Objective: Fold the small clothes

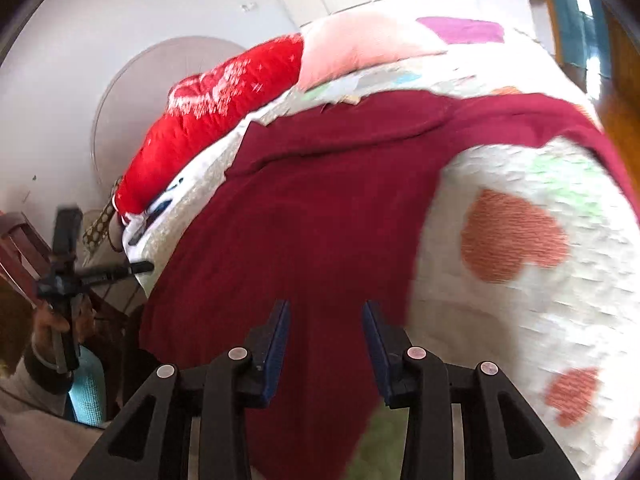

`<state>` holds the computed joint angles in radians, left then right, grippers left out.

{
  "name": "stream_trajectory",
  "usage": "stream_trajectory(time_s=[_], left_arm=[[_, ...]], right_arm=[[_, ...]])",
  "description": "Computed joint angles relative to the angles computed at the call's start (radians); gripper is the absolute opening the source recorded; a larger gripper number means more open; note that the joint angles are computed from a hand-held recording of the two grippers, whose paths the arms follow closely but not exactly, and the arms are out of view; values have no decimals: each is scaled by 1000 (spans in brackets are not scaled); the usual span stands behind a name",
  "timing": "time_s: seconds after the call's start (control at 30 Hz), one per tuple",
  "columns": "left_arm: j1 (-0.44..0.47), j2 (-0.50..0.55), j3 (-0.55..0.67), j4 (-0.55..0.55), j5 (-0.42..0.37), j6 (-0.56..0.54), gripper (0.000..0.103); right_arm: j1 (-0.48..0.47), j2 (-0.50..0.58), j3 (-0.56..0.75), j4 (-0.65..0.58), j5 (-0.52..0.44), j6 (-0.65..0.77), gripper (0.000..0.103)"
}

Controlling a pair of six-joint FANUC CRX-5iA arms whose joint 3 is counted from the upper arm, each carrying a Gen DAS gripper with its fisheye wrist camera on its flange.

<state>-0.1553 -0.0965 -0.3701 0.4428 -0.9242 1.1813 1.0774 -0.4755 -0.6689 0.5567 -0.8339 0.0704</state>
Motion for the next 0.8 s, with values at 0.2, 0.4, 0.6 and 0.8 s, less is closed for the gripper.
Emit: stream_trajectory(time_s=[0.2,0.4,0.6,0.8], left_arm=[[-105,91,60,55,95,17,42],[-202,207,181,4,149,78,42],[-246,292,260,-70,109,115,42],[-258,302,254,-91,133,137,45]], right_arm=[[-64,103,72,-155,18,147,37],[-126,-94,-62,53,-66,-178,47],[-233,-348,-225,179,-271,-571,50],[-455,-489,-312,92,-176,-631,51]])
